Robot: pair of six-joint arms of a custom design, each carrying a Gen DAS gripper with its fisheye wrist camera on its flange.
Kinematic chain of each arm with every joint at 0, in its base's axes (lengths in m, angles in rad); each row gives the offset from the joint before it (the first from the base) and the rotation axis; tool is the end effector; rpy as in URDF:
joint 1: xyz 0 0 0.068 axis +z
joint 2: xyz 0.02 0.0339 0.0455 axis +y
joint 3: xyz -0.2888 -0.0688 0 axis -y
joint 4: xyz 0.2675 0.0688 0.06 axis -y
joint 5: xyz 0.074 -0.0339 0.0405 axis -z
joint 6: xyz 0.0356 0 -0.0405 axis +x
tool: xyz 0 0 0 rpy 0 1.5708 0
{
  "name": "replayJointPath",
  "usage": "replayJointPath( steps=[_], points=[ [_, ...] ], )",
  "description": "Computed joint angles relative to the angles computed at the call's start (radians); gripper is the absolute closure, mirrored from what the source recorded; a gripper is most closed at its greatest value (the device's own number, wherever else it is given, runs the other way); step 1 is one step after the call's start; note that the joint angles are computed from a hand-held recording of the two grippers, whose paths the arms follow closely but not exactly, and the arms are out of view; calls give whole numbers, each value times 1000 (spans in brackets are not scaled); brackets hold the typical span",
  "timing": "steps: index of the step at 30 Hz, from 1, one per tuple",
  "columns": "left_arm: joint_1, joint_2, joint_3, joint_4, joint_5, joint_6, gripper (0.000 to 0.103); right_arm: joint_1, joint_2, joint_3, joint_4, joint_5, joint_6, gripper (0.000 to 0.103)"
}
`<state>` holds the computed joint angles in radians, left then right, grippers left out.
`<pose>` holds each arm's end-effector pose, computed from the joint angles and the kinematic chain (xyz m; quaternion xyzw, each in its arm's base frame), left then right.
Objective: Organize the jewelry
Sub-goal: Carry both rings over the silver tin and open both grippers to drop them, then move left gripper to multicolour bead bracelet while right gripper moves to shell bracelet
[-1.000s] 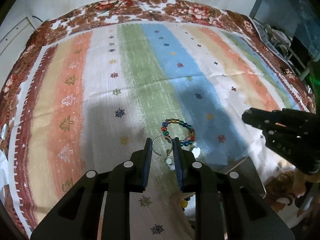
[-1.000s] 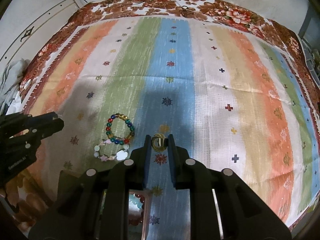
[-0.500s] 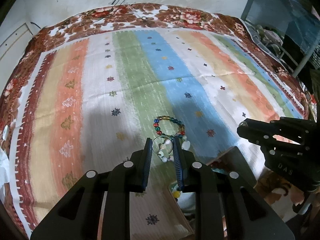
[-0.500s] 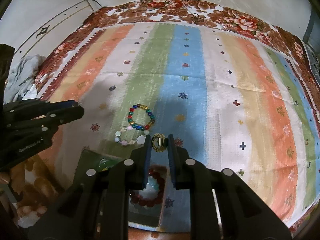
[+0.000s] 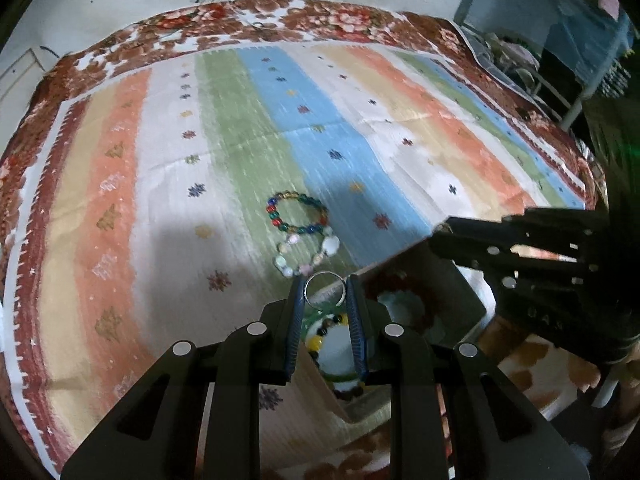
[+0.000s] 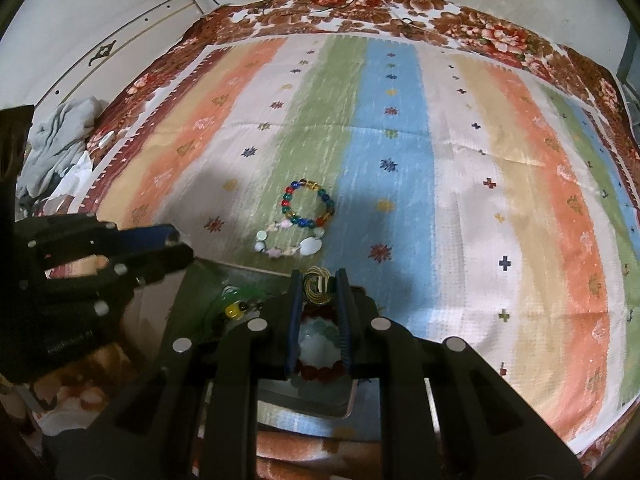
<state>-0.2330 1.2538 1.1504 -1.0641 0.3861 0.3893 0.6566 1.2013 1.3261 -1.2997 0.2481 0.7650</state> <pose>0.2345 -0.0694 0.3216 0.3310 0.9036 -0.1720 0.2106 0.1760 0.1246 0.3755 0.0770 0.9702 0.0354 0.2270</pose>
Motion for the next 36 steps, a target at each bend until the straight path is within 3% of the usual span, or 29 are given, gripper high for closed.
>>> replayJointPath(
  steps=[4, 5, 6, 7, 8, 18, 36],
  points=[
    [-10, 0, -13, -4, -13, 11, 82, -14, 13, -7, 10, -33, -10, 84],
    [-10, 8, -12, -15, -4, 18, 82, -18, 15, -8, 10, -38, -8, 79],
    [-11, 14, -9, -23, 1, 24, 78, -23, 14, -10, 11, -41, -11, 66],
    [-14, 19, -9, -26, 3, 27, 67, -27, 13, -10, 12, -42, -12, 59],
    [-17, 18, -11, -22, 3, 27, 65, -29, 12, -9, 12, -41, -13, 55],
    [6, 62, 13, 1, -23, 7, 64, -86, 30, -9, 2, -21, -37, 54],
    [-16, 282, 163, 63, -91, -57, 64, -225, 150, -23, 59, -93, -168, 54]
  ],
)
